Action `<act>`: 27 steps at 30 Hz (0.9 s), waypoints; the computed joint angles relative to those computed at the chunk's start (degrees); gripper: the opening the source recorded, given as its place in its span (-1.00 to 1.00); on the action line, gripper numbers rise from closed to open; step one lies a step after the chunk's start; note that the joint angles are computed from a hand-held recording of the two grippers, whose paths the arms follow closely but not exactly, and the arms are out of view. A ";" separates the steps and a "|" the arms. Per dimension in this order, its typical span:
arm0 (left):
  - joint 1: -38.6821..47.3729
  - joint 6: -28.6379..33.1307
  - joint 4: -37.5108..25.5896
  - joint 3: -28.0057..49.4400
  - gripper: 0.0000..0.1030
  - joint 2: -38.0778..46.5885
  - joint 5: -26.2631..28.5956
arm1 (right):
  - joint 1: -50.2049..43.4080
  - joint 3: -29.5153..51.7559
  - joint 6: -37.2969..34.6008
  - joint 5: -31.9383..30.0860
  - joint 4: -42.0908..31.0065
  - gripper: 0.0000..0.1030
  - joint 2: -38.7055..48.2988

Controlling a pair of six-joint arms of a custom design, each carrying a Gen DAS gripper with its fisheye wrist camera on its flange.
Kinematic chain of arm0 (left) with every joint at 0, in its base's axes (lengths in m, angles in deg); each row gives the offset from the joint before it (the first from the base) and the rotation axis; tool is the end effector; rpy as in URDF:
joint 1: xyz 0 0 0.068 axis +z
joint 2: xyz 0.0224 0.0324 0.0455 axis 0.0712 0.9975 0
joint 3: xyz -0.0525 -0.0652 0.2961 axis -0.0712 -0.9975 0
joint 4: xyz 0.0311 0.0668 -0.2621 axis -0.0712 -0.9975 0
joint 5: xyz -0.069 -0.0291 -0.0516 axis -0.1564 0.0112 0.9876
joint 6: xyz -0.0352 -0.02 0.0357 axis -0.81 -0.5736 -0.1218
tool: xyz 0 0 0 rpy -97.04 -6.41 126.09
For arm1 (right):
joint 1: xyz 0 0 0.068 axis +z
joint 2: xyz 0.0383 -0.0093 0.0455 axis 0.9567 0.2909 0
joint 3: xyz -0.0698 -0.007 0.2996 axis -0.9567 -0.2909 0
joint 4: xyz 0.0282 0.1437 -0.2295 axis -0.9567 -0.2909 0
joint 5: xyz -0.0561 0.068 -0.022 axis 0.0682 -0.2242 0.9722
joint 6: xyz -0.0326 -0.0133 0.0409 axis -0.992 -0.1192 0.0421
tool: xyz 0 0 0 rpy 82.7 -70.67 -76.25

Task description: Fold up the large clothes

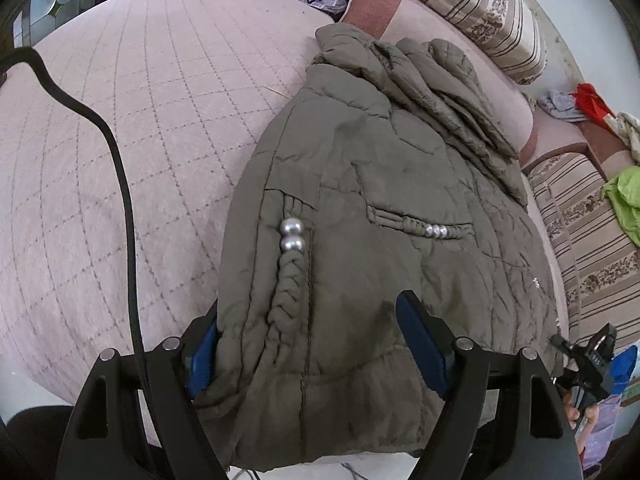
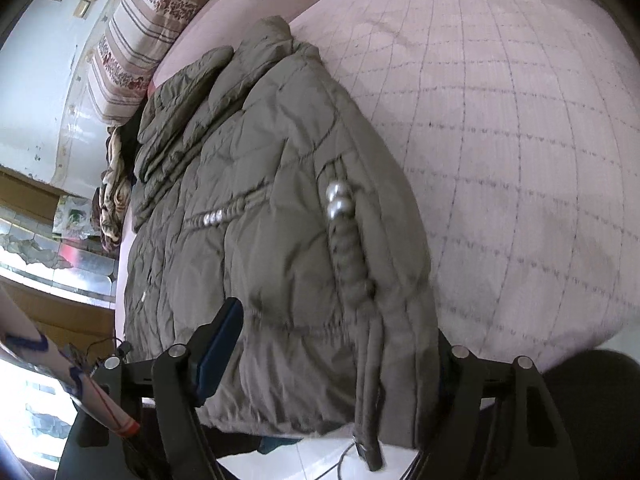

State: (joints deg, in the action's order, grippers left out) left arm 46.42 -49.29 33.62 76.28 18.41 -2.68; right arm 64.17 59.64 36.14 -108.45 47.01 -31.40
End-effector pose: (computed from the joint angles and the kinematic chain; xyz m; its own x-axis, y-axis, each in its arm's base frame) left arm 0.2529 0.2019 0.1914 -0.8594 -0.2625 -0.4387 -0.0590 0.9033 -0.4249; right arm 0.1446 -0.0053 0.1503 -0.7704 0.5684 -0.2888 0.2954 0.7196 0.6284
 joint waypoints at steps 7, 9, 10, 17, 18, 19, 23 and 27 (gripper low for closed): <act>0.59 0.62 1.85 -2.57 0.54 -1.51 1.79 | 2.24 -2.99 2.11 -2.56 2.74 0.34 -1.79; -0.01 -0.50 3.46 -3.47 0.54 -1.68 1.59 | 2.39 -4.10 4.42 -3.79 6.39 0.34 -0.99; -0.47 -1.07 4.50 -4.06 0.54 -1.94 1.12 | 2.35 -4.63 5.37 -4.51 8.60 0.34 -0.03; -3.20 -5.32 9.86 -7.97 0.15 -6.53 -6.38 | 8.44 -5.57 12.67 1.53 15.51 -0.13 1.68; -3.15 -5.43 9.72 -8.01 -0.12 -7.00 -7.03 | 8.33 -5.42 12.48 1.29 14.75 -0.21 1.02; -2.70 -5.38 9.09 -7.76 -0.35 -7.49 -6.71 | 7.88 -5.48 12.71 0.63 14.51 -0.32 0.54; -0.84 -4.68 5.58 -6.46 -0.61 -10.72 -4.13 | 9.23 -4.17 14.17 1.82 10.12 -0.49 -5.30; -1.20 -5.12 5.11 -7.03 -0.66 -15.31 -4.73 | 12.41 -0.66 13.08 5.09 2.48 -0.54 -11.59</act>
State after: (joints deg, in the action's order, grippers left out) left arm 45.22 -54.41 38.73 69.25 3.10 -7.41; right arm 76.59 58.98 49.22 -103.36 49.50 -42.99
